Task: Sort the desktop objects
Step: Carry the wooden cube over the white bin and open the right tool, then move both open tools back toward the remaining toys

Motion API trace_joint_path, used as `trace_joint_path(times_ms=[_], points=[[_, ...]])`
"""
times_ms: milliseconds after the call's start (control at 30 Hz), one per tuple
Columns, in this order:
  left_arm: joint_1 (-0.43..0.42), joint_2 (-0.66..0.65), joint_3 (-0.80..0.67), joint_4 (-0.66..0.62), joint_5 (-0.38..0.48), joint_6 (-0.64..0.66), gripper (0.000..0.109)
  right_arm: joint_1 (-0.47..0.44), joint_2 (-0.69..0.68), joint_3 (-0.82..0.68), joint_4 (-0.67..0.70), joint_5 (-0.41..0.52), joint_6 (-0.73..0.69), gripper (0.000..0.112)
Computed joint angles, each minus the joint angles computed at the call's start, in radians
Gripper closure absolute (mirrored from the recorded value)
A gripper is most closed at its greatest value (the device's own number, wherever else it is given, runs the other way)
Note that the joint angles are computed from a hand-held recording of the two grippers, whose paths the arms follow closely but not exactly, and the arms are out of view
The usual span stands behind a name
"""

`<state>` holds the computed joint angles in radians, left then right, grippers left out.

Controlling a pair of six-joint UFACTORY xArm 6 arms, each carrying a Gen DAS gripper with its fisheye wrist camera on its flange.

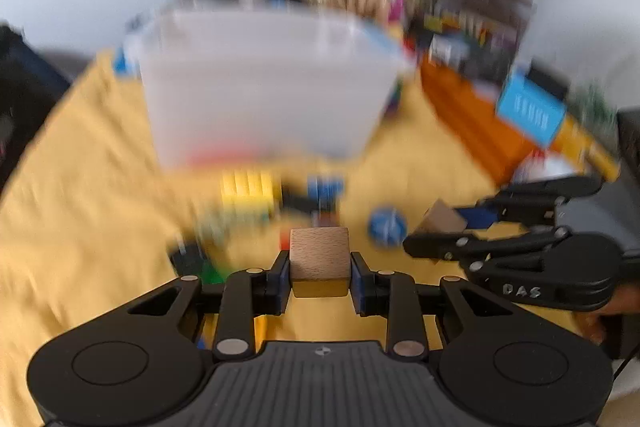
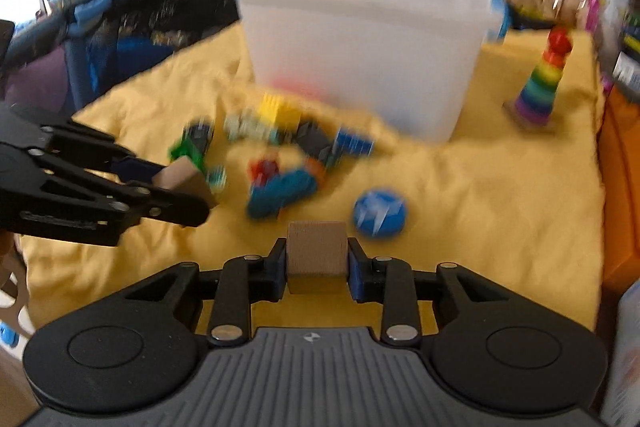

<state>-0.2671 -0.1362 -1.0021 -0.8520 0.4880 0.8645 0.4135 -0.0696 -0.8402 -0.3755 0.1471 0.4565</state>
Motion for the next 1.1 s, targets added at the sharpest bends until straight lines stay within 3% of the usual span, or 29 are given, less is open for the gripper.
trace_joint_path(times_ms=[133, 367, 467, 633, 800, 867, 933, 1000, 1100], points=[[0.008, 0.061, -0.155, -0.101, -0.05, 0.081, 0.076, -0.041, 0.012, -0.087, -0.119, -0.034, 0.088, 0.08], [0.006, 0.315, -0.545, -0.088, -0.127, 0.082, 0.076, -0.102, 0.171, -0.384, -0.217, -0.098, 0.165, 0.08], [-0.005, 0.431, -0.678, 0.012, -0.168, 0.008, 0.076, -0.124, 0.263, -0.542, -0.34, -0.073, 0.297, 0.08], [-0.006, 0.581, -0.817, 0.206, -0.16, -0.142, 0.076, -0.117, 0.421, -0.73, -0.203, 0.002, 0.241, 0.079], [0.012, 0.637, -0.871, 0.37, -0.048, -0.264, 0.075, -0.094, 0.502, -0.807, -0.131, 0.111, 0.18, 0.078], [0.016, 0.618, -0.843, 0.336, -0.049, -0.229, 0.07, -0.088, 0.507, -0.811, -0.099, 0.134, 0.136, 0.063], [0.018, 0.588, -0.803, 0.323, -0.07, -0.206, 0.065, -0.092, 0.489, -0.785, -0.164, 0.107, 0.187, 0.062], [0.018, 0.547, -0.76, 0.249, -0.09, -0.146, 0.065, -0.094, 0.474, -0.779, -0.215, 0.11, 0.24, 0.06], [0.017, 0.451, -0.652, 0.122, -0.124, -0.026, 0.055, -0.099, 0.436, -0.738, -0.269, 0.076, 0.319, 0.056]])
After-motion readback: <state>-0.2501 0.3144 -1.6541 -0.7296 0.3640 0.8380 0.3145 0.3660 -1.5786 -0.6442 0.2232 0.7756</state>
